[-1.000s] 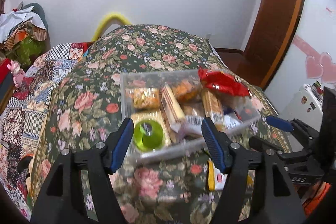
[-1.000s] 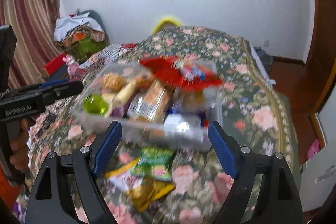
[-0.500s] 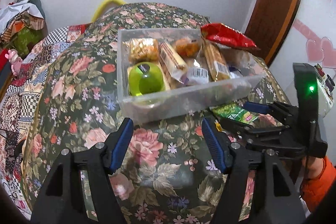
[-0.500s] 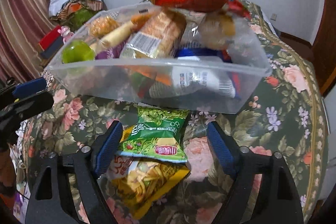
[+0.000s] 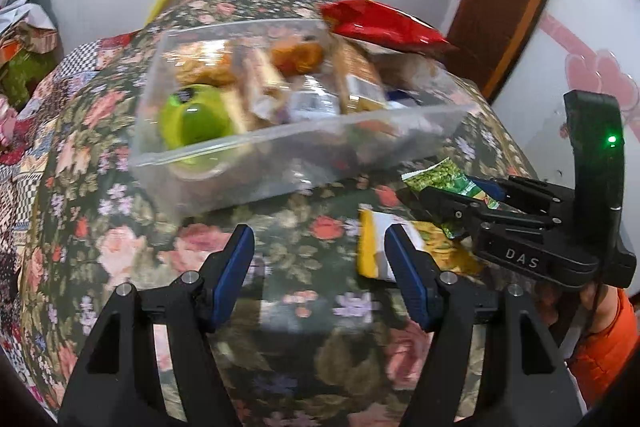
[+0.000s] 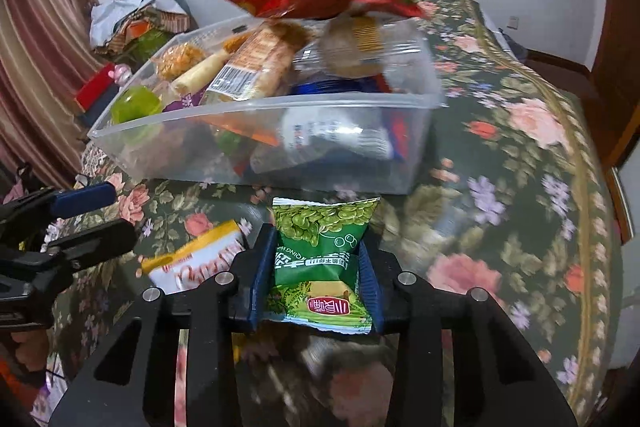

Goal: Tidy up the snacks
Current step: 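Grasp the green pea snack bag with the right tool while the left tool grasps the white-yellow chip bag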

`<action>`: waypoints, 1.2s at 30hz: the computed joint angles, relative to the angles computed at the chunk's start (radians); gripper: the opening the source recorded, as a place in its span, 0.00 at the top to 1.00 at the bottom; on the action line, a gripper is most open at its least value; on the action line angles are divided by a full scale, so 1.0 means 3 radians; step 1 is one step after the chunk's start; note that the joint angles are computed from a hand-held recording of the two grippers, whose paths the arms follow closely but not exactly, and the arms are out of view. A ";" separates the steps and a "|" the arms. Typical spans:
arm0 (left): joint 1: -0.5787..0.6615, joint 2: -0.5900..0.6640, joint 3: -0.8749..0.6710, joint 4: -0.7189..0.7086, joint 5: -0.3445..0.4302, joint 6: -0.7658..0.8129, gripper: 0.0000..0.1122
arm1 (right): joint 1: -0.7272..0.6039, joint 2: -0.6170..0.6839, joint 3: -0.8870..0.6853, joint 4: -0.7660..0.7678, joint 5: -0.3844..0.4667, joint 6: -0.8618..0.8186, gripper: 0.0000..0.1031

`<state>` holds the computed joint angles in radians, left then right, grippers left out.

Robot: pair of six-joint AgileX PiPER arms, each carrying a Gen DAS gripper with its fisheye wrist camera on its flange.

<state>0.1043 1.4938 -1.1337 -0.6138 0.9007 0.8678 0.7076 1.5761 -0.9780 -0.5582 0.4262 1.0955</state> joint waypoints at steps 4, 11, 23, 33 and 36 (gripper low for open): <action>-0.0235 -0.0048 0.0056 0.0076 -0.0046 -0.0168 0.31 | 0.0035 -0.0268 0.0287 -0.0235 0.0007 0.0296 0.67; -0.0669 0.0069 0.0086 0.0348 -0.0207 -0.0545 0.27 | 0.0026 -0.0518 0.0609 -0.0137 0.0005 0.0251 0.65; -0.0857 0.0183 0.0186 0.0308 -0.0490 -0.0661 0.39 | 0.0157 -0.0763 0.0917 -0.0311 -0.0010 0.0577 0.57; -0.0579 -0.0009 0.0270 -0.0067 -0.0221 -0.0160 0.75 | 0.0309 -0.0542 0.0803 -0.0757 0.0191 0.0946 0.64; -0.0515 -0.0135 0.0314 -0.0075 -0.0211 -0.0108 0.80 | 0.0207 -0.0658 0.0884 -0.0684 0.0063 0.0964 0.70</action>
